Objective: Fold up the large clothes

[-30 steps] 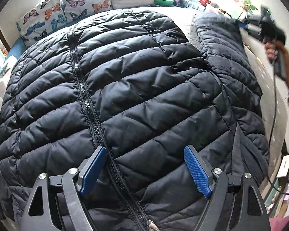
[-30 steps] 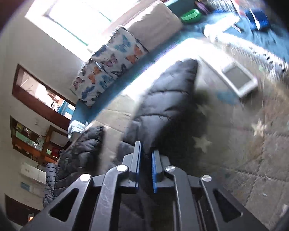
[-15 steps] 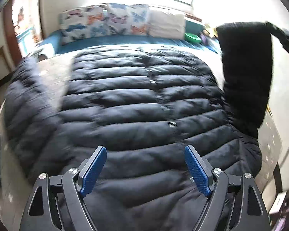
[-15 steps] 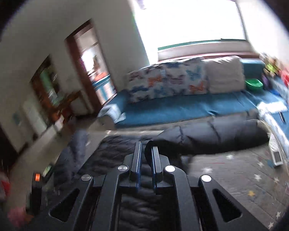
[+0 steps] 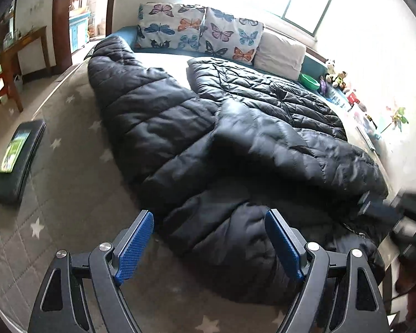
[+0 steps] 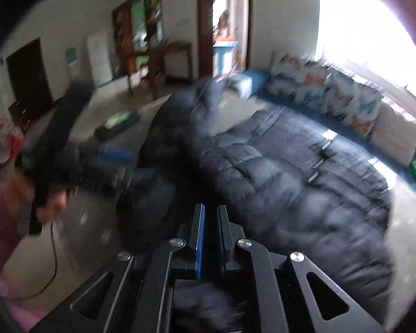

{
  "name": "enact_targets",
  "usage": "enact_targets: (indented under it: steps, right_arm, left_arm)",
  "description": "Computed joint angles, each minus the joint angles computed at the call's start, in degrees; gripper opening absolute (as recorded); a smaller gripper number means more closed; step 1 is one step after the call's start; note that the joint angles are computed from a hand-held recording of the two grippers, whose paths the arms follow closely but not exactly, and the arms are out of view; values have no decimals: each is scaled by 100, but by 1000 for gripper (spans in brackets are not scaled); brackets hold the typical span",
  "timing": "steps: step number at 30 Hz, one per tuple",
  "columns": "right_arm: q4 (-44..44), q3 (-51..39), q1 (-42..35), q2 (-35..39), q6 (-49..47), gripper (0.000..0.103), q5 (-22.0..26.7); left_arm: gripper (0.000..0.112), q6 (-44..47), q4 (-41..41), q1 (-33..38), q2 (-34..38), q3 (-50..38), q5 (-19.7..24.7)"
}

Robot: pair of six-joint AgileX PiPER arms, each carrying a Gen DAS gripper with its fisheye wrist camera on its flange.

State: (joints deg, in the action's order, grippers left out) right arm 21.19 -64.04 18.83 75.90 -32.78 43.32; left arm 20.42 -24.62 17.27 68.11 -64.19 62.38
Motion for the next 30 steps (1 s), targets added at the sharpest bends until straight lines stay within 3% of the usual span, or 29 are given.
enact_targets:
  steps: [4,6,8,9,10,11,15,19,26,30]
  right_arm:
    - [-4,212,7,-31,-28,11,195]
    - [151,68,-359,-79,-257,13,510]
    - [129,-53,-580,-198,-182,23,669]
    - [124,-137,-798,-246,-205,41,702]
    - [67,-70,-918,-324,-169,67,573]
    - [37,-129,-1181,-345,-157,83,496]
    - [416,-508,-2305,32,-533,84,554]
    - [710,-692,-2966,597,-702,84,659]
    - [921,-514,-3187,1049,-1039,85,600]
    - [824,-290,-3144,1055,-1300,87,409]
  left_arm:
    - [88,168,-137,184,-247,61,54]
    - [88,186,-226,179,-337,-42,86]
    - [88,102,-254,70,-360,-208,112]
    - [88,11,-245,-60,-324,-356,110]
    - [88,-151,-190,-269,-208,-558,82]
    - [88,-244,-176,-408,-135,-673,56]
    - [88,-866,41,-1309,431,-1384,-117]
    - [88,-1088,151,-2039,1277,-2161,-315]
    - [88,-1334,150,-2431,2632,-3015,-342]
    - [88,-1355,335,-2373,2914,-2806,-437]
